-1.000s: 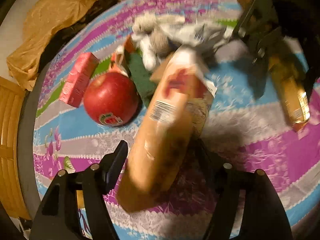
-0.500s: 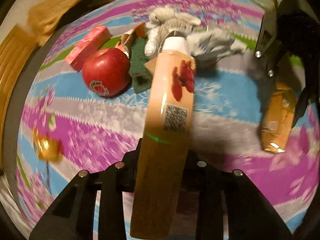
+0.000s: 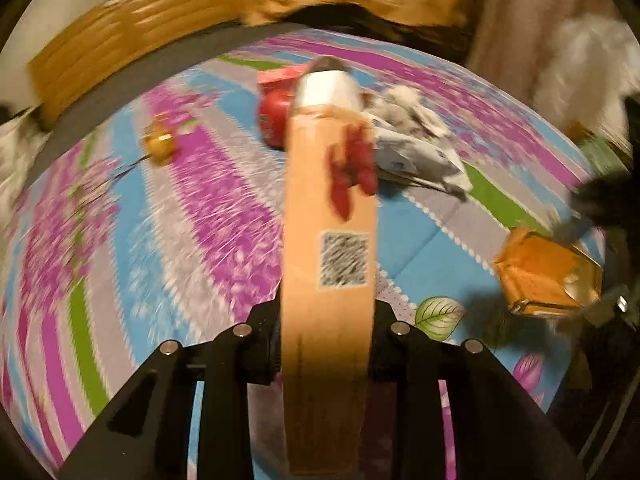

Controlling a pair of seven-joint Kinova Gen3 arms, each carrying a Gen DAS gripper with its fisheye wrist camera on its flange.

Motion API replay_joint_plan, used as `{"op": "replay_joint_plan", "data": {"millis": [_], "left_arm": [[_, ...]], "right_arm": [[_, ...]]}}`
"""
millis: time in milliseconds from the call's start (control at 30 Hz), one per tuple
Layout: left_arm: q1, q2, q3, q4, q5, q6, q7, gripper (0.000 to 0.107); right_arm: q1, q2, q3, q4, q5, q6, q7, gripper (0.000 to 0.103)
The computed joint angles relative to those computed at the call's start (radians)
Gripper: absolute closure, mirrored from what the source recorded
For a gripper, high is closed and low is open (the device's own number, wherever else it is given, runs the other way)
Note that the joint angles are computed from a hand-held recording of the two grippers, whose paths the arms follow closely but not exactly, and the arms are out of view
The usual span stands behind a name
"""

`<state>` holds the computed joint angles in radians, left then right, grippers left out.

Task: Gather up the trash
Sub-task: 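Grasp the orange-white cup with the left tool while the right tool grasps the gold box, then carry the orange-white cup and gold box with both tools over the green bin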

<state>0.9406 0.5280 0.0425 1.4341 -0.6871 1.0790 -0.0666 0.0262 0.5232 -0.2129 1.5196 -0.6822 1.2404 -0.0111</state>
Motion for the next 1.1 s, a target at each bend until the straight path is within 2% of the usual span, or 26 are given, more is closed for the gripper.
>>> {"op": "replay_joint_plan", "data": {"millis": [133, 200, 300, 400, 467, 600, 667, 867, 1000, 1100], "left_arm": [[0.122, 0.084, -0.131, -0.169, 0.073, 0.163, 0.045, 0.080], [0.124, 0.127, -0.118, -0.262, 0.073, 0.243, 0.071, 0.080], [0.118, 0.188, -0.056, -0.401, 0.006, 0.352, 0.104, 0.080], [0.142, 0.250, -0.085, -0.539, -0.009, 0.433, 0.079, 0.080], [0.144, 0.270, -0.098, -0.573, -0.014, 0.447, 0.056, 0.080], [0.164, 0.220, -0.122, -0.483, -0.015, 0.363, 0.129, 0.081], [0.187, 0.177, -0.127, -0.403, -0.044, 0.309, 0.208, 0.081], [0.205, 0.096, -0.105, -0.299, -0.099, 0.362, 0.332, 0.081], [0.217, 0.011, -0.088, -0.186, -0.180, 0.324, 0.455, 0.081], [0.212, -0.003, -0.061, -0.162, -0.219, 0.319, 0.505, 0.081]], "right_arm": [[0.057, -0.053, 0.027, 0.051, -0.069, -0.028, -0.046, 0.052], [0.079, -0.073, 0.036, 0.071, -0.095, -0.045, -0.051, 0.052], [0.106, -0.095, 0.054, 0.074, -0.122, -0.055, -0.070, 0.053], [0.118, -0.104, 0.063, 0.080, -0.127, -0.064, -0.074, 0.053], [0.129, -0.109, 0.065, 0.084, -0.133, -0.067, -0.062, 0.053], [0.156, -0.130, 0.070, 0.111, -0.161, -0.070, -0.016, 0.053], [0.166, -0.139, 0.076, 0.118, -0.172, -0.067, 0.001, 0.053], [0.181, -0.141, 0.093, 0.134, -0.192, -0.066, 0.023, 0.053], [0.188, -0.147, 0.094, 0.149, -0.202, -0.074, 0.048, 0.053], [0.190, -0.154, 0.097, 0.158, -0.215, -0.079, 0.061, 0.053]]}}
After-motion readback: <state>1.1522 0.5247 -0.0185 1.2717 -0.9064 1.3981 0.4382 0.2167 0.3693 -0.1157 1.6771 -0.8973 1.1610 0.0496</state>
